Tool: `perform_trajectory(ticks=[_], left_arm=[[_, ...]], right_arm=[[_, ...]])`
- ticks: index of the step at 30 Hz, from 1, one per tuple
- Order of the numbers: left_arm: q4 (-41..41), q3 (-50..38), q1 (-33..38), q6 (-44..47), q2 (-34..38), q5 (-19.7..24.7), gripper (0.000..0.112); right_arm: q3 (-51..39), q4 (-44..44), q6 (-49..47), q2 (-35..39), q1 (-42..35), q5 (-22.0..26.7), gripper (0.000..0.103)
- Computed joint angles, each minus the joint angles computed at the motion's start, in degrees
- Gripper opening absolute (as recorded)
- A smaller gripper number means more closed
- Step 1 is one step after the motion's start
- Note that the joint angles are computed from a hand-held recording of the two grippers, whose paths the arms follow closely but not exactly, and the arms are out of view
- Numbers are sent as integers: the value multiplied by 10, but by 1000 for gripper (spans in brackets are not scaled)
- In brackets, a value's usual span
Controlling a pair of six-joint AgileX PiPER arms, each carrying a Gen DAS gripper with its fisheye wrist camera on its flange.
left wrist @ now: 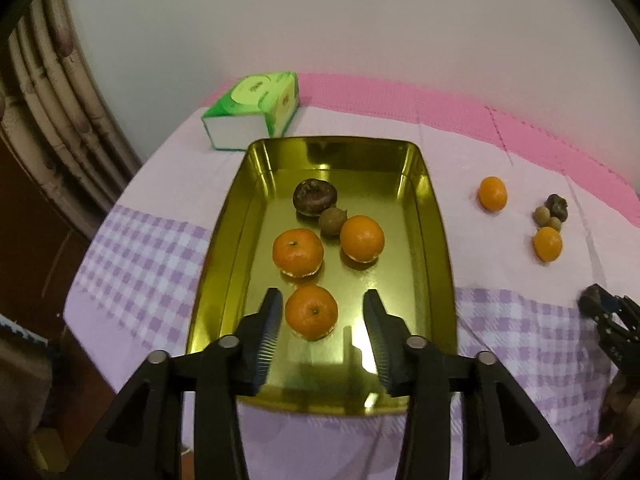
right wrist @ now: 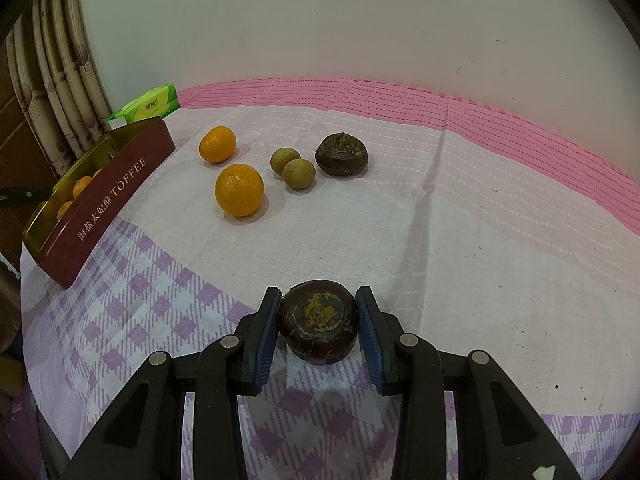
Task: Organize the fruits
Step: 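Withdraw the open left tool while the right carries the brown fruit toward the tray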
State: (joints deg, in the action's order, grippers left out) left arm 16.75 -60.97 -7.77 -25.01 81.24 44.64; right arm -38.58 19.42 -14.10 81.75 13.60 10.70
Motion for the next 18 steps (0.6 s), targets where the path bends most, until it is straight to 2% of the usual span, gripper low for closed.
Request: perform_trajectory(ticks=[1, 3, 6, 9, 14, 18], left_arm=[[6, 0, -8, -10, -10, 11, 58], [21, 5, -27, -38, -34, 27, 66], [37, 14, -57, -77, -75, 57, 72], [46, 24, -75, -107, -100, 73, 80], [63, 38, -93, -134, -117, 95, 82], [76, 48, -93, -145, -122, 94, 83]], right_arm=[[0, -3, 2, 0, 0, 0, 35], [0, -31, 29, 0, 3, -1, 35], [-3, -127, 124, 1, 16, 2, 35], [-6, -113, 115, -3, 16, 16, 35], [0, -149, 163, -21, 35, 30, 35], [3, -202, 231, -36, 56, 41, 35]])
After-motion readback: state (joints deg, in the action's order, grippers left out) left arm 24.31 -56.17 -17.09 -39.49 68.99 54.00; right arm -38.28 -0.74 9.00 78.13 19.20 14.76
